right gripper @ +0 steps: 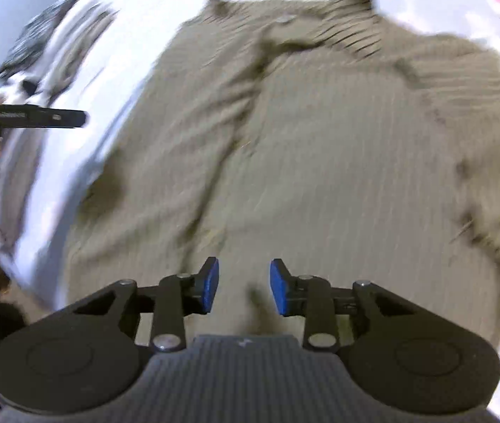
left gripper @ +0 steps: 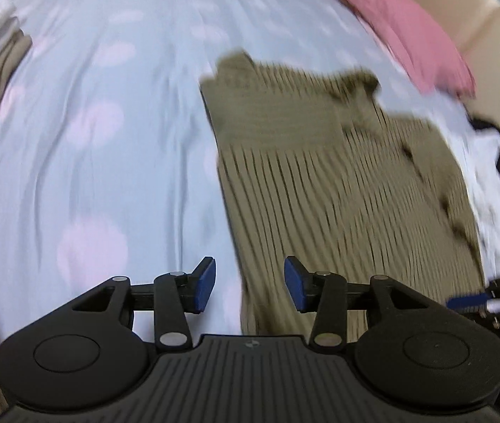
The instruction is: Fold clothes
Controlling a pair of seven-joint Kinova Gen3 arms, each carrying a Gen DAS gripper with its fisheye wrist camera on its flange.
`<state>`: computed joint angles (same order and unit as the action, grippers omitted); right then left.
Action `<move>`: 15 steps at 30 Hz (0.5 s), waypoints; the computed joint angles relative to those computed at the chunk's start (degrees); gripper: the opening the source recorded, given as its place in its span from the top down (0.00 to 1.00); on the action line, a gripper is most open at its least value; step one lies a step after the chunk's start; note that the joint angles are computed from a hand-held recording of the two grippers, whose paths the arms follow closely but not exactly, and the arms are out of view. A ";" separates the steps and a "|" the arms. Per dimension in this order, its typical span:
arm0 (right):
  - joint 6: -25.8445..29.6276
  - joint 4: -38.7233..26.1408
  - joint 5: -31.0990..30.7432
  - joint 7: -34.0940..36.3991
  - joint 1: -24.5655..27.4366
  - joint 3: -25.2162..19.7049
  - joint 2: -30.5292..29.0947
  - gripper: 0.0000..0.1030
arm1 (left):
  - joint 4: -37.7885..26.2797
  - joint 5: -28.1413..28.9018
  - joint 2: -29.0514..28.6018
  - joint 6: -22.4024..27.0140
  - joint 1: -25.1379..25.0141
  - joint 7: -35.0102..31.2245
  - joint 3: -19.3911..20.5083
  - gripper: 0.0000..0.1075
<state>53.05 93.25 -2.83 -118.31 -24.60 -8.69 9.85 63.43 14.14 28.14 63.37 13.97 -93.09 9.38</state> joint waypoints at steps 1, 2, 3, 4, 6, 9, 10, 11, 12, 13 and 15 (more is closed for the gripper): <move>0.43 -0.72 0.93 0.19 0.70 0.84 0.44 0.64 | -1.68 0.23 1.51 -0.72 0.18 0.72 -0.13 0.62; 0.27 -0.93 0.98 0.66 1.68 1.46 0.67 0.64 | -3.44 0.06 3.02 -1.33 0.62 1.50 -0.31 0.62; -0.06 -1.21 0.84 0.87 2.73 2.11 1.02 0.63 | -5.40 -0.23 4.64 -1.76 1.10 2.31 -0.50 0.62; -0.79 -1.14 0.64 1.07 3.81 2.68 1.24 0.63 | -7.91 -0.86 6.62 -1.70 1.77 3.15 -0.76 0.61; -2.21 -1.20 0.29 1.37 6.11 3.58 1.83 0.63 | -12.44 -1.63 10.10 -1.13 2.27 4.43 -1.07 0.61; -4.95 -1.65 2.86 -0.47 7.70 5.58 2.66 0.62 | -19.75 -2.07 15.46 0.90 2.79 6.63 -1.25 0.60; -5.87 -1.89 3.77 -1.19 8.27 6.17 3.03 0.60 | -21.62 -2.18 17.05 0.99 2.92 7.14 -1.21 0.60; -6.80 -2.16 4.70 -1.96 8.82 6.76 3.44 0.59 | -22.43 -2.12 17.93 0.60 2.84 7.18 -1.20 0.60; -8.09 -2.07 6.12 -3.21 9.21 7.55 3.63 0.59 | -23.11 -2.02 18.78 0.08 2.72 7.20 -1.10 0.60; -9.38 -2.02 7.59 -4.54 9.59 8.35 3.89 0.58 | -24.68 -1.84 20.03 0.40 2.62 7.31 -0.90 0.59; -11.12 -2.11 9.07 -7.19 10.58 9.47 4.45 0.57 | -28.13 -1.43 22.65 1.22 2.50 7.60 -0.57 0.59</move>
